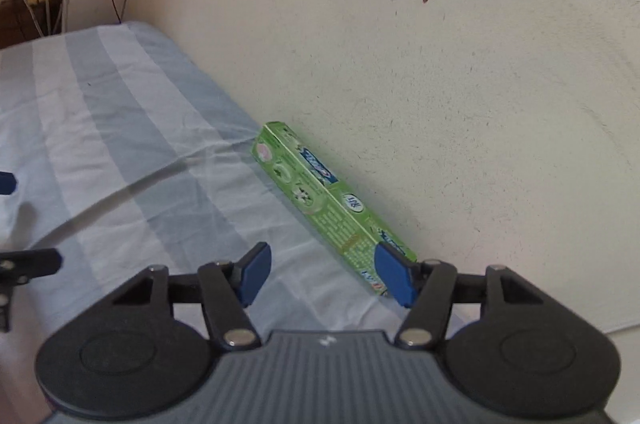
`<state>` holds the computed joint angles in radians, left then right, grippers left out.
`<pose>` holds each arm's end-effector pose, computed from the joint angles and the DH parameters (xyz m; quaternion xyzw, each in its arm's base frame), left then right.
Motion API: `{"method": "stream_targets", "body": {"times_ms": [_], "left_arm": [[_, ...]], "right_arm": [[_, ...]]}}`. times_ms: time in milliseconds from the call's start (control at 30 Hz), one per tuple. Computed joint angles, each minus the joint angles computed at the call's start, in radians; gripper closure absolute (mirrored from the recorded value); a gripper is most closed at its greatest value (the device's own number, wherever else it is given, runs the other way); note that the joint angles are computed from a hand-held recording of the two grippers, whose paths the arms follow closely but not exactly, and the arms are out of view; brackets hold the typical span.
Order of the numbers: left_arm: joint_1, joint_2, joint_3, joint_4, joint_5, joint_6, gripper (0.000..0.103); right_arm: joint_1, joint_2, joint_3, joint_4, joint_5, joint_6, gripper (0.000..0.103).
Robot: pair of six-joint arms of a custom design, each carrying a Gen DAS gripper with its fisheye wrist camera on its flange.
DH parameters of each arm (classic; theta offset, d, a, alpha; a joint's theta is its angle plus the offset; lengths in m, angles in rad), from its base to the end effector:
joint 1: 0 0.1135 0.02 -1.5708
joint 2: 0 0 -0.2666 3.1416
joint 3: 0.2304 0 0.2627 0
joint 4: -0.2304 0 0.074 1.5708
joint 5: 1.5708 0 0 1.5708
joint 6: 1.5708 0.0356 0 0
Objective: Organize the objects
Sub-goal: 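Grasp the green Crest toothpaste box with the right gripper, then lift the toothpaste box and carry it toward the pink tin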
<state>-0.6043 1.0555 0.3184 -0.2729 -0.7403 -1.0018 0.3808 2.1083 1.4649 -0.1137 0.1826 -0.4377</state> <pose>0.1549 -0.0778 0.1331 -0.2750 0.8585 0.0558 0.4293 0.4446 0.1710 0.1622 -0.3308 0.8534 -0.0949 0.3915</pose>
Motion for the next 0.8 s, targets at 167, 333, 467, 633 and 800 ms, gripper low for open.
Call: {"method": "stream_targets", "body": {"times_ms": [167,333,467,633,800], "left_arm": [[0.018,-0.026,-0.008,0.017,0.032,0.028,0.006],[0.064,-0.050,-0.029,0.050,0.102,0.042,0.006],[0.075,-0.049,-0.033,0.061,0.120,0.046,0.006],[0.074,-0.034,-0.028,0.060,0.108,0.051,0.005],[0.100,-0.066,-0.035,0.042,0.106,0.037,0.005]], "right_arm": [[-0.035,0.222,0.323,-0.144,-0.005,-0.065,0.044],[-0.060,0.383,0.591,-0.307,-0.066,-0.121,0.042],[-0.075,0.486,0.769,-0.446,-0.091,-0.158,0.045],[-0.065,0.424,0.592,-0.291,-0.058,-0.181,0.045],[-0.035,0.257,0.316,-0.148,-0.001,-0.226,0.063]]}}
